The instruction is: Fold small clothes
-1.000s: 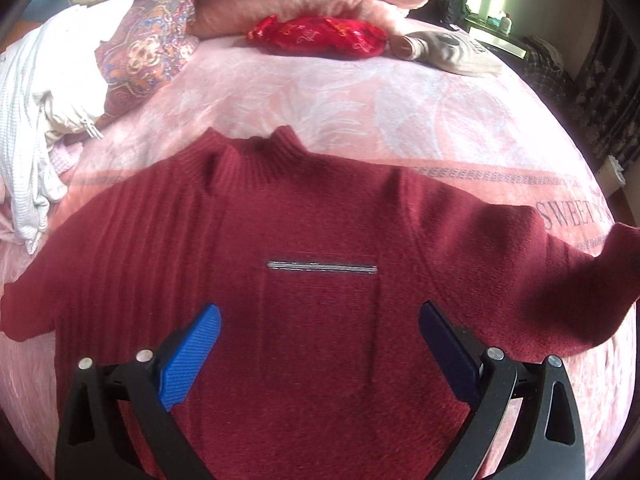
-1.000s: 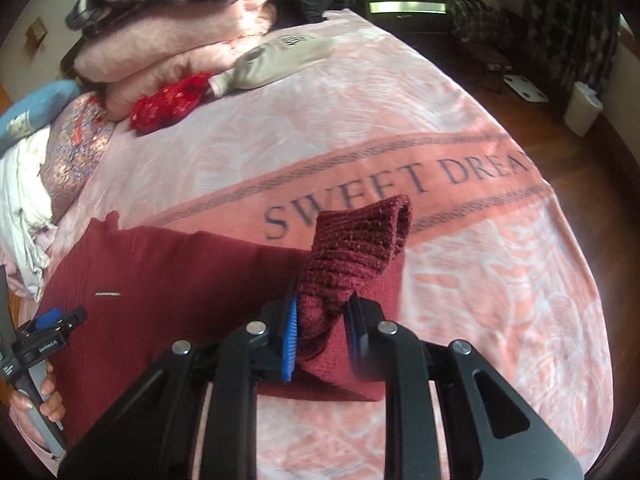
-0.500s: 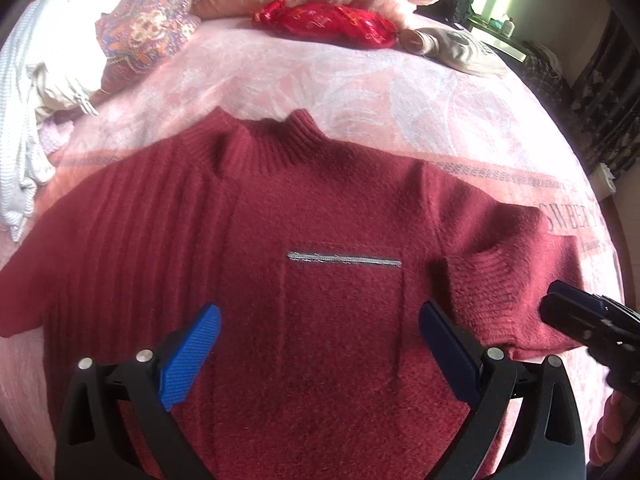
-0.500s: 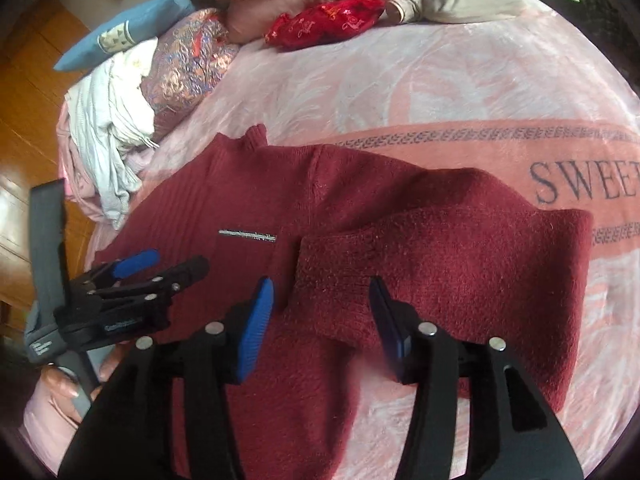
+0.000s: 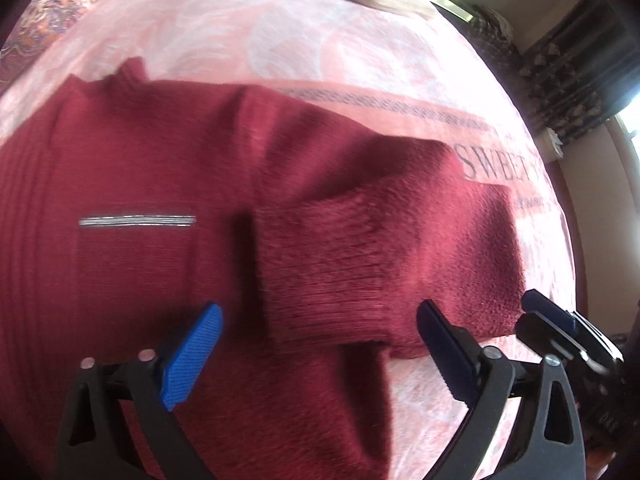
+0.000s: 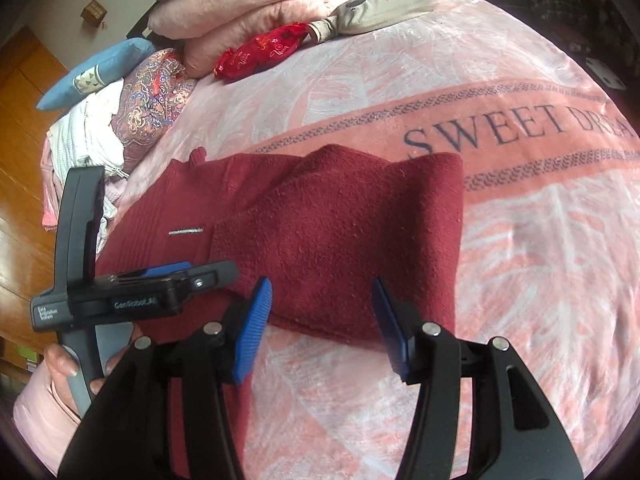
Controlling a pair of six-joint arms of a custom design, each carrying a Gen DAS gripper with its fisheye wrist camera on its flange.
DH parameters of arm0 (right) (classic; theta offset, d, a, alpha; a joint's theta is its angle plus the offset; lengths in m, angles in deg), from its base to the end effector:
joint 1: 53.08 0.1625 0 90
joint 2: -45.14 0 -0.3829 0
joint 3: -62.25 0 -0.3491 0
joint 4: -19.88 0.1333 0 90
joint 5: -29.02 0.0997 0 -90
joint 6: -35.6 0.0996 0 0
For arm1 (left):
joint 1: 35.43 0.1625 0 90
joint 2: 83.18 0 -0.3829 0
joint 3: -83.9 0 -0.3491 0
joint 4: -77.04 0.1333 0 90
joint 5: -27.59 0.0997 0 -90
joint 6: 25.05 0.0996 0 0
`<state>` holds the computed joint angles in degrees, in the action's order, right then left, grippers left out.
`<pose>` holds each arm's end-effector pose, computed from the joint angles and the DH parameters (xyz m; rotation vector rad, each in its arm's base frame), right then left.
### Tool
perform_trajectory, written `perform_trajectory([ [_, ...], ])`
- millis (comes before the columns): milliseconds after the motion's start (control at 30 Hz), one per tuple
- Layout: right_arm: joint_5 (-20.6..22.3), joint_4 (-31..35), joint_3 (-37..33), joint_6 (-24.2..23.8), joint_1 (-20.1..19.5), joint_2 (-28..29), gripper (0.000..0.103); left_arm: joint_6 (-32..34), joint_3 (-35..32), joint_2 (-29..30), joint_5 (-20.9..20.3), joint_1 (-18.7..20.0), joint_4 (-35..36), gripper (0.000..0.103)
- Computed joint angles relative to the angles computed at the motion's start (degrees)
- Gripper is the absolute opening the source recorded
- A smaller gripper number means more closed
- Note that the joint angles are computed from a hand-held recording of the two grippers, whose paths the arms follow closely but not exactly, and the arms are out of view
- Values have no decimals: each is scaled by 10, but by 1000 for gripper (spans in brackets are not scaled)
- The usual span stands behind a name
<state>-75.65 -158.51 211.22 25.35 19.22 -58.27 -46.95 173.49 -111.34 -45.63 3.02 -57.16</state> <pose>0.0135 -0.3132 0.2828 -0.2973 -2.5633 0.9007 -0.3468 -0.4823 -0.0840 0.7569 2.6216 0.0907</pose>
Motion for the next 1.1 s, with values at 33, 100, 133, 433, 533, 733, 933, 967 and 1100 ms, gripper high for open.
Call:
perform_trajectory([
  [33,-1,-5,5,-7,-2,-2,53,0,-7,7,-4,-2,5,85],
  [100,7,-7,15,-16,-16,-16,53,-7,-13,19,2,-10,8,70],
  [133,19,-4,21,-20,-28,-28,53,-8,-14,23,11,-15,6,64],
  [433,49,2,50,-30,-79,-83,54,10,37,-15,40,-34,-85,17],
  [533,39,0,50,-22,-66,-80,54,20,58,-48,61,-29,-116,16],
  [733,14,-23,32,12,-14,-26,55,59,92,-126,133,1,-133,16],
  [933,-14,-48,-6,52,49,78,55,68,114,-180,201,59,-112,16],
  [967,-19,-49,-14,60,58,95,55,71,113,-187,204,72,-107,16],
  [1100,-33,-68,-41,82,92,154,55,80,104,-187,208,111,-104,16],
])
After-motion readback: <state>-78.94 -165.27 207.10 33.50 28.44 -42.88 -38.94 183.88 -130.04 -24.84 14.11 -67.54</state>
